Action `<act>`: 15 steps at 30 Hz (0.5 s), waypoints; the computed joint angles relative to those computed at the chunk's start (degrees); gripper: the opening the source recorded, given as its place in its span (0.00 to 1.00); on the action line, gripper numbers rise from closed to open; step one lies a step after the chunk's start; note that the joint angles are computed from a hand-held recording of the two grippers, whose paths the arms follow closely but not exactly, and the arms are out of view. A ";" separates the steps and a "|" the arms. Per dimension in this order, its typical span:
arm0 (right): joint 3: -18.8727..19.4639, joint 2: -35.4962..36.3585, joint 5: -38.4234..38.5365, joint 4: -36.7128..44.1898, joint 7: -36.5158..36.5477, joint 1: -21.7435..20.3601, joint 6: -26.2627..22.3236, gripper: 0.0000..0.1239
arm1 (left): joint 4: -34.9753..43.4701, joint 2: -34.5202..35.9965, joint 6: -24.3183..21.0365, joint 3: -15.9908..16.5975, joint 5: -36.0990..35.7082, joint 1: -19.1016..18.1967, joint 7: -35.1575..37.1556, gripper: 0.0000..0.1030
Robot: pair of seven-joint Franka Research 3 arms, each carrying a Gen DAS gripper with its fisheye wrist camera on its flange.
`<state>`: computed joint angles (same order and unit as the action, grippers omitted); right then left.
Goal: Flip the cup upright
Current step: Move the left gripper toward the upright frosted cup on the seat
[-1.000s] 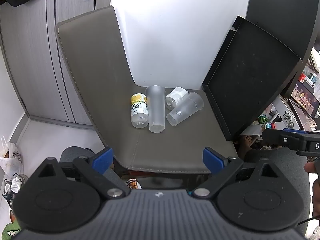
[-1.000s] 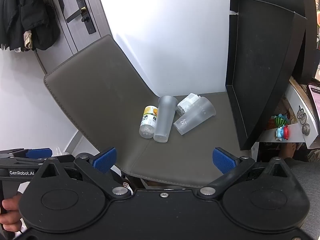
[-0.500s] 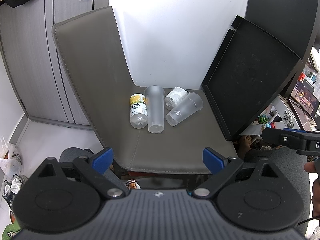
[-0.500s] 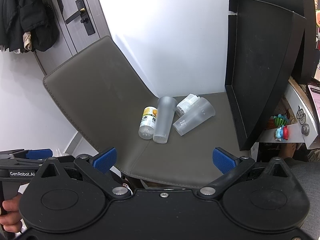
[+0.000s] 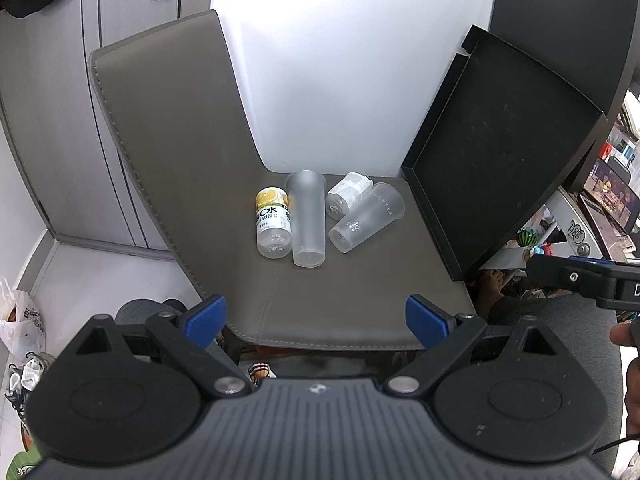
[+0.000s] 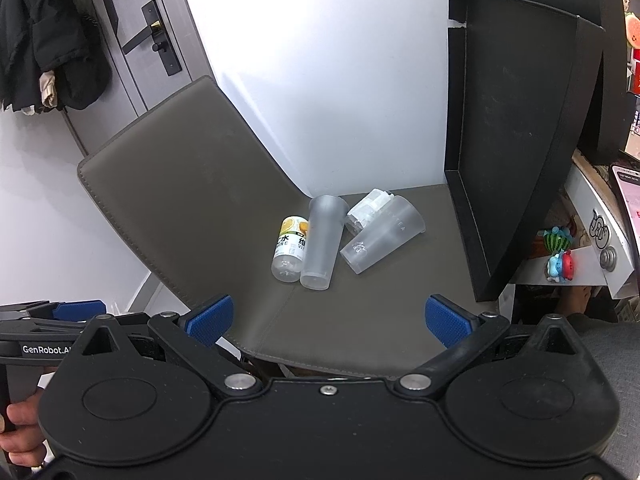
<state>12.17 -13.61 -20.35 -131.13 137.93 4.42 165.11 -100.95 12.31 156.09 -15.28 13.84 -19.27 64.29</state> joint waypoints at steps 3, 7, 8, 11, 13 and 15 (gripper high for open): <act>-0.07 0.02 -0.01 -0.08 0.04 -0.04 0.17 0.83 | 0.07 0.13 0.05 -0.01 -0.01 -0.04 0.02 0.93; -0.06 0.08 -0.20 -0.03 0.10 -0.18 0.23 0.83 | 0.61 0.66 0.02 0.01 0.35 -0.32 -0.02 0.93; -0.03 0.17 -0.30 0.01 0.20 -0.25 0.35 0.83 | 0.64 0.74 0.21 0.06 0.54 -0.41 -0.16 0.93; -0.21 0.65 -0.04 0.47 0.13 -0.07 -0.39 0.83 | 0.70 0.99 0.58 0.05 0.46 -0.39 -0.35 0.93; -0.24 0.79 -0.33 0.72 0.34 0.03 -0.66 0.83 | 0.79 1.22 0.69 0.03 0.27 -0.33 -0.39 0.93; -0.34 0.83 -0.75 0.62 0.63 0.04 -0.38 0.83 | 0.95 1.40 0.50 0.06 0.31 -0.36 -0.46 0.93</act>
